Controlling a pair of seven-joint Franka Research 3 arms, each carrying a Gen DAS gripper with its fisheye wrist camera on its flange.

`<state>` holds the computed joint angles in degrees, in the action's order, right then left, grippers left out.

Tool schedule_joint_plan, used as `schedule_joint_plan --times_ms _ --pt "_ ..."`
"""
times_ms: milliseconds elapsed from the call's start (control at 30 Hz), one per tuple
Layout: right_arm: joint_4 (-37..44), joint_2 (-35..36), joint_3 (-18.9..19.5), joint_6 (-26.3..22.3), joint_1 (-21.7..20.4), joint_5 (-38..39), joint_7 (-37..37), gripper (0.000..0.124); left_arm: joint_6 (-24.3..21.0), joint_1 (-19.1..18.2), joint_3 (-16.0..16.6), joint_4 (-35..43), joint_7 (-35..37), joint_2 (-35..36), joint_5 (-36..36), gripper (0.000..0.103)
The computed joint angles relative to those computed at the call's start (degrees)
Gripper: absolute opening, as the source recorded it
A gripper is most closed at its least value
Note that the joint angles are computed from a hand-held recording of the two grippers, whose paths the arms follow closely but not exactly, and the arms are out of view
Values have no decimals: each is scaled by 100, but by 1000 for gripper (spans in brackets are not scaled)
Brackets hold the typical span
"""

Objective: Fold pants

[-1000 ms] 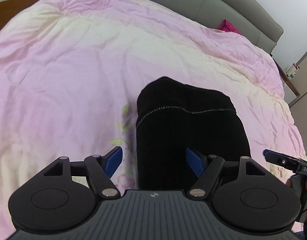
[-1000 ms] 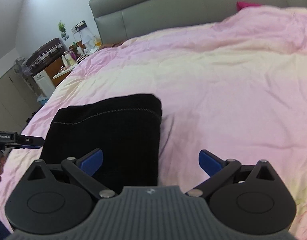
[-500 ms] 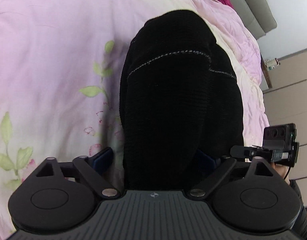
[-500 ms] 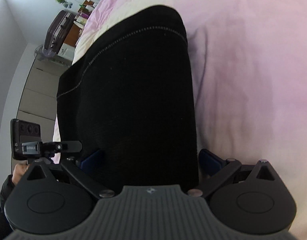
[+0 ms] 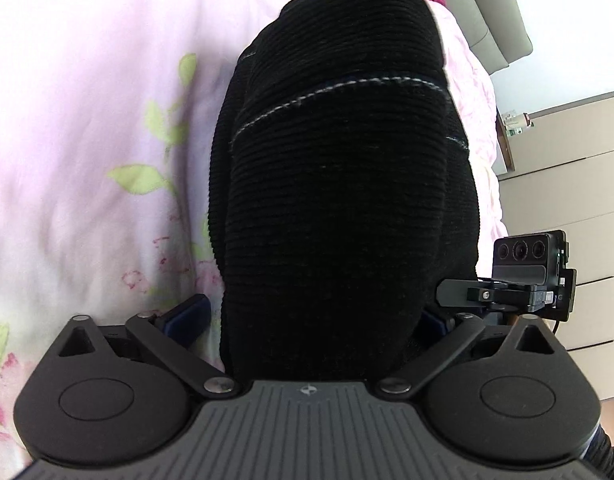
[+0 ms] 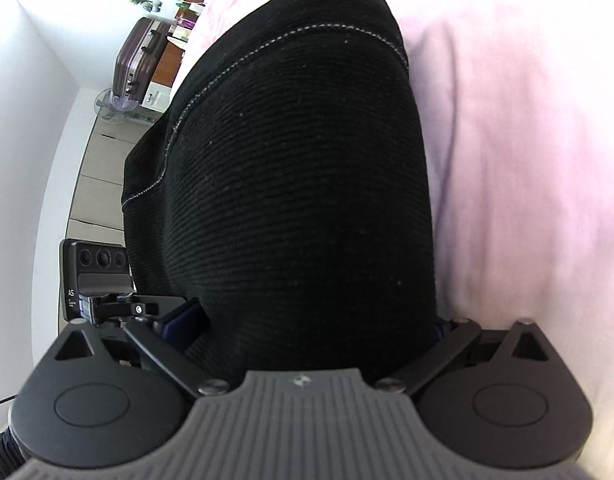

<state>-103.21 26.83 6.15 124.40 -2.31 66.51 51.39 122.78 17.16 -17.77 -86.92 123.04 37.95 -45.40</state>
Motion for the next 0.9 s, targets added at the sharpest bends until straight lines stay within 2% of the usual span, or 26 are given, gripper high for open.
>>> schedule_joint_plan --times_ms 167,267,433,500,667,900 --pt "-206 -152 40 -63 -119 422 -214 67 115 9 -57 -191 91 -253 -172 86" --pt "-428 -344 10 -144 -167 724 -378 61 80 31 -53 -288 197 -383 -312 81" --pt "-713 -674 -98 -207 -106 1018 -389 58 -54 62 -13 -366 349 -523 -601 78" --pt "-825 -815 -183 -318 -127 1061 -378 57 -186 98 -21 -416 465 -592 -737 72" --pt "-1199 -1297 -385 -421 -114 1137 -404 57 -411 45 38 -551 693 -757 -1025 72" --pt "-1738 -2189 -638 -279 98 1129 -280 57 -618 32 118 -649 1169 -911 -1394 72"
